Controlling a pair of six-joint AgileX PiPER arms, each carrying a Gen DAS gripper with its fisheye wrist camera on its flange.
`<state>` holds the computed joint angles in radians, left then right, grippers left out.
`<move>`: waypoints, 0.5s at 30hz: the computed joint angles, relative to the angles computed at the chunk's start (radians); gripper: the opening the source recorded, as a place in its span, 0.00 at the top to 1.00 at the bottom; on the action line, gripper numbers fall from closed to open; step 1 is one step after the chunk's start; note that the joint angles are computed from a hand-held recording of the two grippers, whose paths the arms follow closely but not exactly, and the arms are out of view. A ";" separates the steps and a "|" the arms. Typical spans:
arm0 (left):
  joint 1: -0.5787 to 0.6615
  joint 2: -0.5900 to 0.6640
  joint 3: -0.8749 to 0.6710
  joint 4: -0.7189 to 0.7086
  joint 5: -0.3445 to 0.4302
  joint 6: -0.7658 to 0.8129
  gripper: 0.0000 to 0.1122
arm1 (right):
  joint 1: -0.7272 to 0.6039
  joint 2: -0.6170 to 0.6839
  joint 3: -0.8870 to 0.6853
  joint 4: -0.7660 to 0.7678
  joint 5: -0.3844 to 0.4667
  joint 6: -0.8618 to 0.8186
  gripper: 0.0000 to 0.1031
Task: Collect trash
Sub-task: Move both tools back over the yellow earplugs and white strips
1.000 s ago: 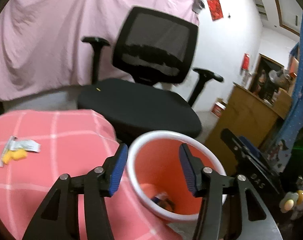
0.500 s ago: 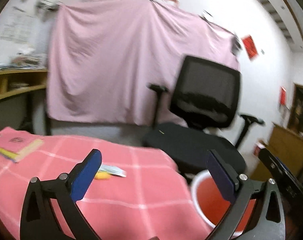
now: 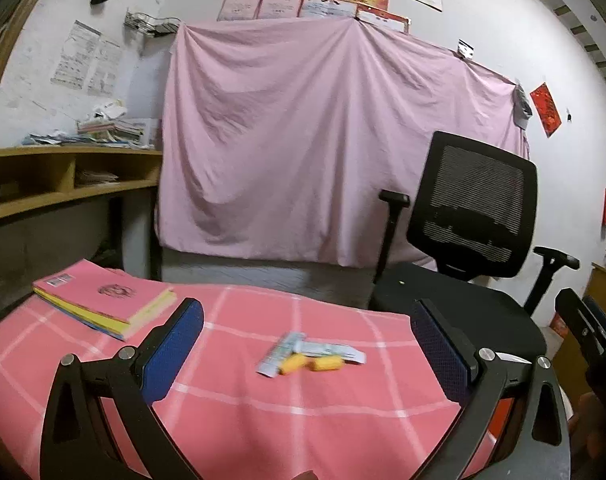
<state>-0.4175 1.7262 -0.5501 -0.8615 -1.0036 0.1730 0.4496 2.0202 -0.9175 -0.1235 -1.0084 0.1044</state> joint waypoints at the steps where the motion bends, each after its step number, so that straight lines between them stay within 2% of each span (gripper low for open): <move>1: 0.012 -0.009 0.016 0.010 -0.006 -0.004 0.09 | 0.012 0.004 -0.006 0.002 0.001 -0.010 0.00; 15: 0.151 -0.002 0.149 0.144 -0.163 -0.062 0.09 | 0.163 0.117 -0.190 0.071 0.108 -0.164 0.00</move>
<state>-0.2661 1.7239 -0.4013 -0.7172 -1.1665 0.1105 0.6122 2.1370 -1.1078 -0.0521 -0.8999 -0.0599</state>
